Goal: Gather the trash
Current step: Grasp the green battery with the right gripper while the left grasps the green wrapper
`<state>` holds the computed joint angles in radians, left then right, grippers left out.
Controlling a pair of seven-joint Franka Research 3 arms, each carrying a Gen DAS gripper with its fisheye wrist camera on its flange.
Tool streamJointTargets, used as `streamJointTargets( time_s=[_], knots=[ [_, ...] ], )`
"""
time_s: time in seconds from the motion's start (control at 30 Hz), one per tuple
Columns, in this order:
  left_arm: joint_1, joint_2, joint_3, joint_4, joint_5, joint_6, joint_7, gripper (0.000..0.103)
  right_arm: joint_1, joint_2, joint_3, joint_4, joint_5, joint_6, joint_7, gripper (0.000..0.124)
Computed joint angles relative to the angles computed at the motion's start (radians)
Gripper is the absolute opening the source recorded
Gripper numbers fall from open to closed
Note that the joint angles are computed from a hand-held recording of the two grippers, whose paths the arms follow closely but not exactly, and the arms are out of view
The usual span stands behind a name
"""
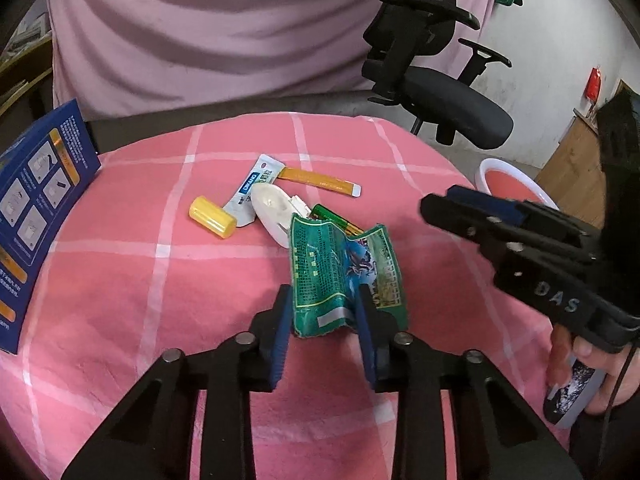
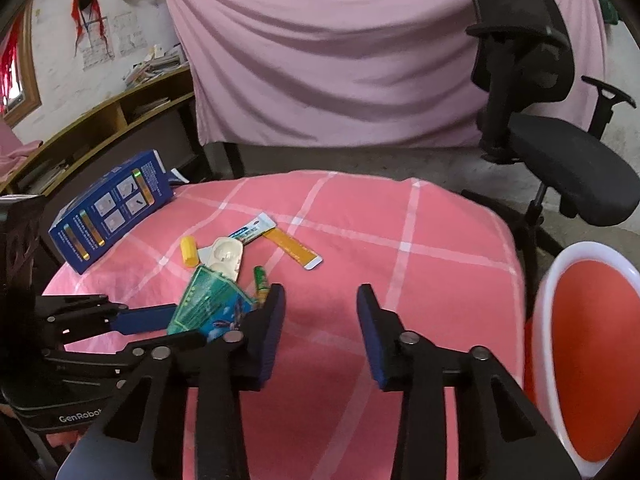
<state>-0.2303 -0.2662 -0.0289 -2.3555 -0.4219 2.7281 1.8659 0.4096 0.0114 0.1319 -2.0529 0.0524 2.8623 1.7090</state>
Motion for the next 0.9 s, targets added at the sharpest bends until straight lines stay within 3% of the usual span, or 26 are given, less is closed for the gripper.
streamJointTargets(
  time_s=[0.23,0.4,0.57,0.77,0.9],
  knots=[
    [-0.021,-0.022,0.019,-0.019,-0.045,0.001,0.045,0.012,0.010,0.041,0.002,0.053,0.042,-0.049,-0.051,0.028],
    [-0.012,-0.092,0.028,-0.087,-0.026,0.034,0.051,0.011,0.015,0.060,0.006,0.079,0.090,-0.074,-0.108,0.026],
    [0.015,-0.134,0.031,-0.137,0.052,0.078,-0.028,0.011,0.021,0.095,0.012,0.125,0.141,-0.111,-0.162,0.021],
    [0.040,-0.126,0.023,-0.137,0.153,0.105,-0.161,0.011,0.025,0.158,0.012,0.208,0.190,-0.215,-0.198,0.020],
    [0.043,-0.128,0.018,-0.143,0.208,0.125,-0.220,0.011,0.015,0.148,0.013,0.196,0.245,-0.216,-0.220,0.009]
  ],
)
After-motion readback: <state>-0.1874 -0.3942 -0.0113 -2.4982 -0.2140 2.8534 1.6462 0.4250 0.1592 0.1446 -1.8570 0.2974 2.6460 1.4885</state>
